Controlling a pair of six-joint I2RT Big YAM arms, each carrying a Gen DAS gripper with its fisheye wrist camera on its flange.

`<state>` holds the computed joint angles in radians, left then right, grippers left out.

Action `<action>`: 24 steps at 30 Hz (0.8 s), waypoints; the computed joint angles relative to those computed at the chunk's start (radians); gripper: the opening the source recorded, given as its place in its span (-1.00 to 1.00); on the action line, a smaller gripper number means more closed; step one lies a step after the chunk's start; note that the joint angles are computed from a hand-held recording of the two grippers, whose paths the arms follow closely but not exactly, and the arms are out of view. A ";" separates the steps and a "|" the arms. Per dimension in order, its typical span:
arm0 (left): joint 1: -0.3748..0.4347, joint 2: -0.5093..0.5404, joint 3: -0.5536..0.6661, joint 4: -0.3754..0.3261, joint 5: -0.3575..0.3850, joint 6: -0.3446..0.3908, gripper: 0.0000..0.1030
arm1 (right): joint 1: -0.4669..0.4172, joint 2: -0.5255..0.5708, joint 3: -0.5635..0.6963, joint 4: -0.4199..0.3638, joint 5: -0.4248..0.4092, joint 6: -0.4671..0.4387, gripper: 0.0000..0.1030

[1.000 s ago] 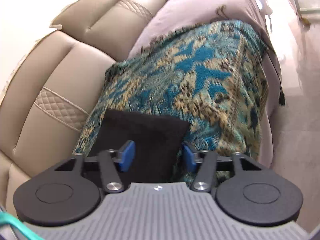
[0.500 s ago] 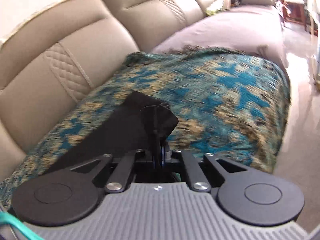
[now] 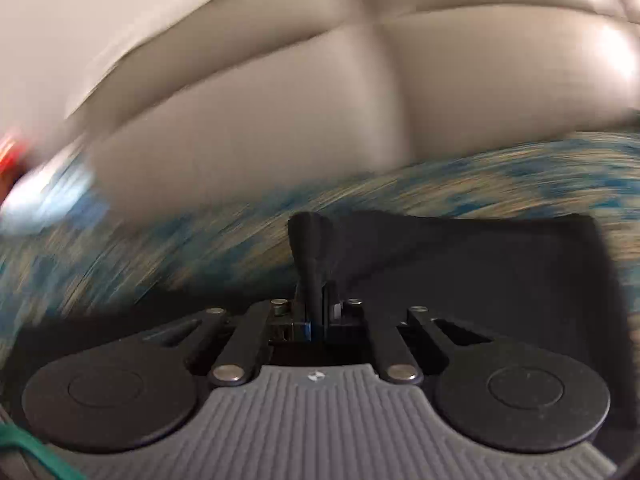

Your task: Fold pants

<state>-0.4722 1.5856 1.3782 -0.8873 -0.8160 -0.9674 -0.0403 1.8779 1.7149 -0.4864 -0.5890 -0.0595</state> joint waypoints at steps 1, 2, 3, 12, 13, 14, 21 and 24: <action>0.000 -0.001 -0.003 0.004 0.000 0.002 0.63 | 0.027 -0.017 -0.029 -0.027 -0.023 -0.066 -0.85; 0.000 -0.002 -0.005 0.007 0.000 0.004 0.63 | 0.055 -0.043 -0.074 -0.037 -0.038 -0.140 -0.85; -0.001 -0.003 -0.006 0.010 -0.001 0.006 0.64 | 0.071 -0.063 -0.107 -0.042 -0.042 -0.191 -0.85; -0.001 -0.006 -0.008 0.014 0.004 0.012 0.64 | 0.121 -0.207 -0.346 0.083 -0.001 -0.422 -0.59; 0.000 -0.007 -0.007 0.010 0.008 0.010 0.64 | 0.113 -0.208 -0.347 0.072 -0.029 -0.431 -0.47; 0.002 -0.008 -0.005 0.005 0.015 0.008 0.64 | 0.104 -0.199 -0.334 0.055 -0.061 -0.443 -0.31; -0.009 -0.027 0.013 -0.006 0.022 0.037 0.57 | 0.046 -0.211 -0.363 -0.018 -0.237 -0.557 0.63; -0.039 -0.038 0.020 0.054 -0.033 0.119 0.59 | 0.011 -0.237 -0.424 0.076 -0.286 -0.511 0.70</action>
<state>-0.5116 1.5477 1.3980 -0.8337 -0.8486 -0.8481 -0.0294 1.6411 1.2914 -0.4102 -0.8746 -0.5703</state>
